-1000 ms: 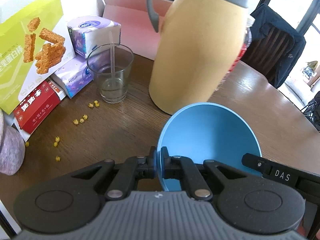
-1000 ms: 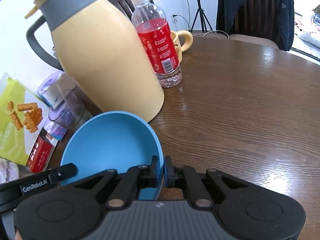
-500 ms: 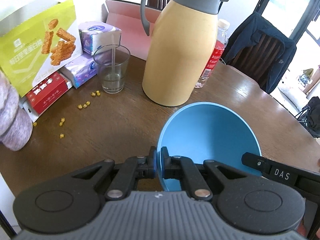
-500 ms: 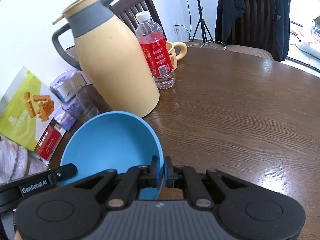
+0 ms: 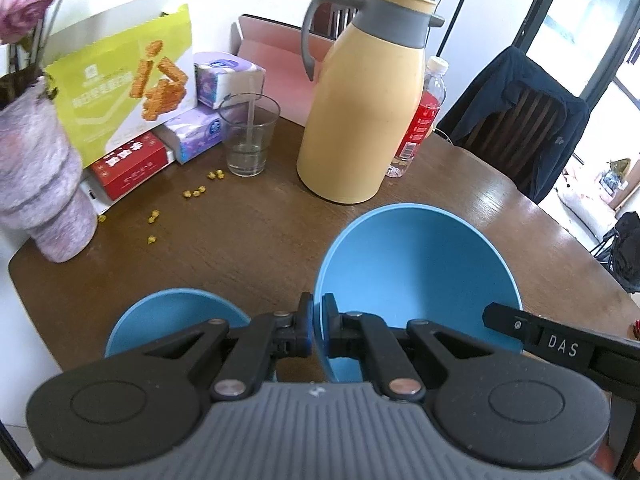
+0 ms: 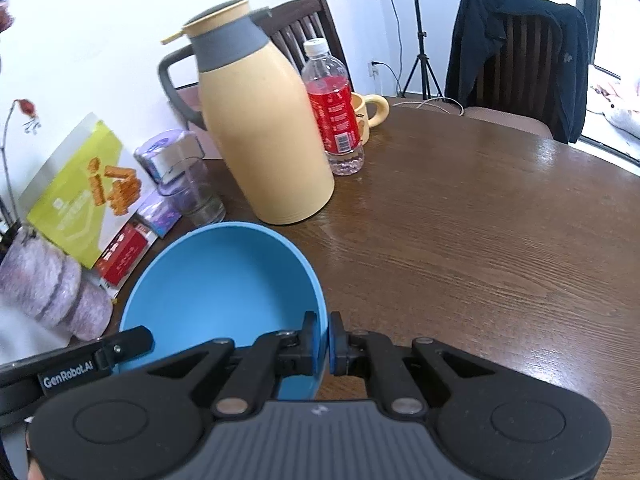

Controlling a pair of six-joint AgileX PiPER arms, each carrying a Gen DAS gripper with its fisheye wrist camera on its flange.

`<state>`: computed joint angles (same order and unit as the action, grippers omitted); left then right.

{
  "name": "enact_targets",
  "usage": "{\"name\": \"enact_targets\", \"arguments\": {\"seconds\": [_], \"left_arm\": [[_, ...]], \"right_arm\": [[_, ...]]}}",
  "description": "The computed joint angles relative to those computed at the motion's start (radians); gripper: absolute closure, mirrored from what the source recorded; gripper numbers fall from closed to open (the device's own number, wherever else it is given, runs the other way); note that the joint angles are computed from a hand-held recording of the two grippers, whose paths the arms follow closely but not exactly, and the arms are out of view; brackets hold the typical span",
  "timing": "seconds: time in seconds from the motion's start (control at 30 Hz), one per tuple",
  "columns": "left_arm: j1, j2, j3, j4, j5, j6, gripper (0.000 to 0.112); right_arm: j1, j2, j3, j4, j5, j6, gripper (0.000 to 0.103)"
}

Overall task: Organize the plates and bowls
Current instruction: 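Lift the third blue bowl and carry it toward the bowl stack, then lower the third blue bowl into the nested blue bowls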

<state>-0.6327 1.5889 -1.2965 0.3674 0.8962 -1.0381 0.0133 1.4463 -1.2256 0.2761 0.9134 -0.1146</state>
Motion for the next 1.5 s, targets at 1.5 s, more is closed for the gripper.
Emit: {"name": "enact_targets", "arguments": {"seconds": [1.5], "left_arm": [[0.014,-0.372,0.327,0.078,0.12,-0.194,0.107]], "right_arm": [[0.311,-0.078,0.056,-0.048,0.01,0.134,0.098]]}}
